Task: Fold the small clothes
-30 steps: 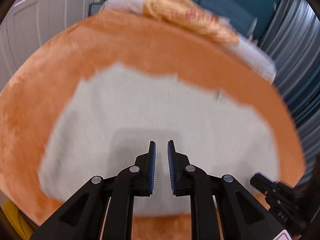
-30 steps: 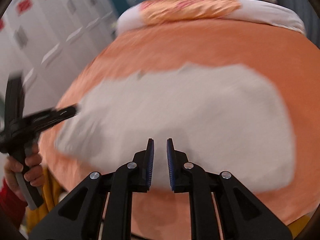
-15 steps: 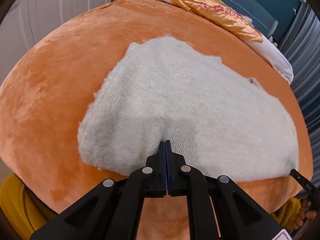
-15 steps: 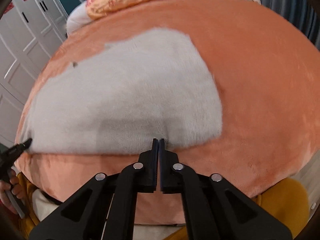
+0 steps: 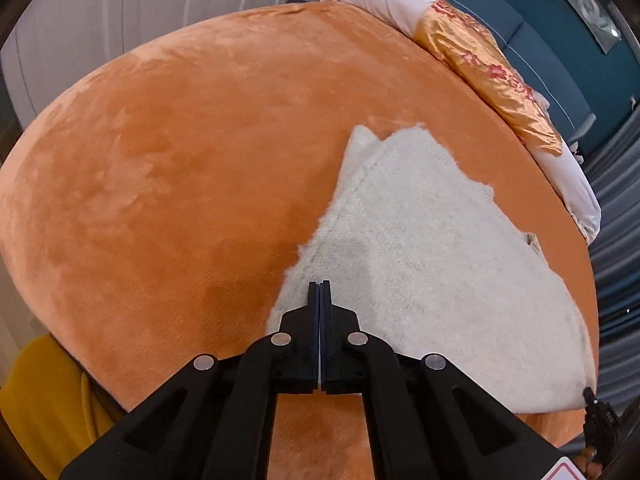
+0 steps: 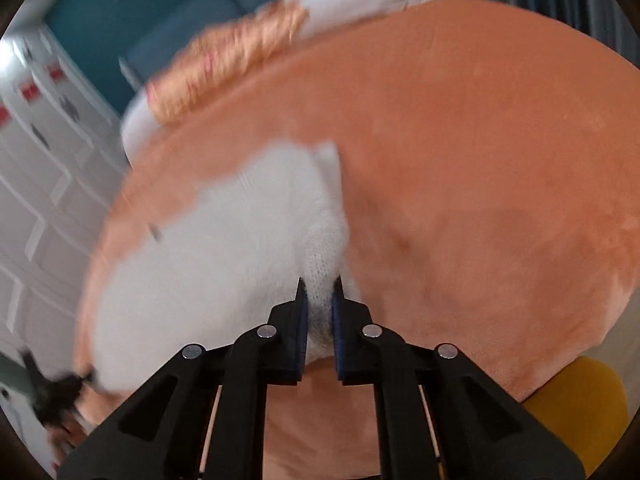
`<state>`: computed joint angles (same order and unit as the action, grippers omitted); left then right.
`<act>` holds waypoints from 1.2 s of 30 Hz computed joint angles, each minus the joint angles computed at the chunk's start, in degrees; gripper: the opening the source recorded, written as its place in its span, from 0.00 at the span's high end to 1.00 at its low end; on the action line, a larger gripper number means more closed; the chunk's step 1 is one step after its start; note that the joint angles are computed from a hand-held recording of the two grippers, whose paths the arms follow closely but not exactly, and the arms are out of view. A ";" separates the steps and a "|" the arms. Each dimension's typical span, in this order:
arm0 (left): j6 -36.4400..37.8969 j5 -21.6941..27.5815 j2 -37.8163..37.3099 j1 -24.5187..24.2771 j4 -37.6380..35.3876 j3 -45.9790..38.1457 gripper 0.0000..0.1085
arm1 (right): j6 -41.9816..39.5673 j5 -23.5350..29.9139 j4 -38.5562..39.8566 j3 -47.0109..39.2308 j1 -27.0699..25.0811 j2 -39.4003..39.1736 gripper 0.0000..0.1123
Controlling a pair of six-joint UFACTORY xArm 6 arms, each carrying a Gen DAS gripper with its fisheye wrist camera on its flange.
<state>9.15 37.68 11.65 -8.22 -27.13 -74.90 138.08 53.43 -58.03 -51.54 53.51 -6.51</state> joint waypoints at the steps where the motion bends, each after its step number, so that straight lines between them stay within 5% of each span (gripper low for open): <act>1: -0.32 -0.45 -0.21 -0.20 1.45 0.67 1.00 | -0.80 0.91 0.89 0.11 0.00 -0.40 0.92; 4: -0.81 -1.31 0.42 -0.22 3.73 1.14 1.00 | -9.24 -6.39 11.18 2.43 -4.59 2.51 0.92; 6: -1.52 -1.39 0.33 -0.24 4.95 1.00 1.00 | -8.84 -8.71 11.07 2.45 -5.67 4.45 0.90; 13: 0.69 -1.52 0.80 -1.60 2.45 -4.73 1.00 | -11.62 2.70 8.84 -4.61 -3.68 4.23 0.83; 15: 0.52 0.25 4.43 -2.37 1.28 -10.50 0.99 | -14.63 1.51 6.83 -7.04 -5.84 4.92 0.71; 18: -2.74 2.19 12.83 -4.32 4.56 -21.44 0.76 | -22.04 -1.22 6.22 -11.11 -10.36 8.20 0.57; 20: -5.71 3.89 17.68 -5.07 7.83 -27.39 0.66 | -27.78 -2.52 8.22 -15.01 -13.74 12.34 0.57; 22: -8.93 7.43 23.54 -5.35 10.11 -34.63 0.66 | -30.29 -4.67 10.01 -16.27 -16.08 14.60 0.57; 23: -9.84 9.25 25.75 -5.21 10.17 -37.37 0.74 | -30.49 -5.18 10.70 -15.09 -16.55 14.24 0.61; 24: -9.75 11.75 28.40 -4.91 8.91 -40.85 0.88 | -31.92 -6.79 11.96 -15.42 -17.84 15.43 0.87; 25: -10.14 12.66 29.35 -4.80 9.53 -42.22 0.98 | -31.09 -7.59 11.70 -13.39 -17.67 14.21 0.95; 29: -10.68 9.94 28.75 -4.24 11.29 -40.42 0.98 | -19.17 -5.56 2.41 -8.37 -16.34 8.48 0.96; 33: -12.89 9.66 29.54 -4.41 12.45 -40.39 0.97 | -23.15 -10.92 11.52 -4.90 -20.31 11.33 0.95; 36: -11.93 9.15 26.68 -5.04 13.83 -37.77 0.93 | -24.34 -6.46 11.74 -7.51 -18.44 10.11 0.86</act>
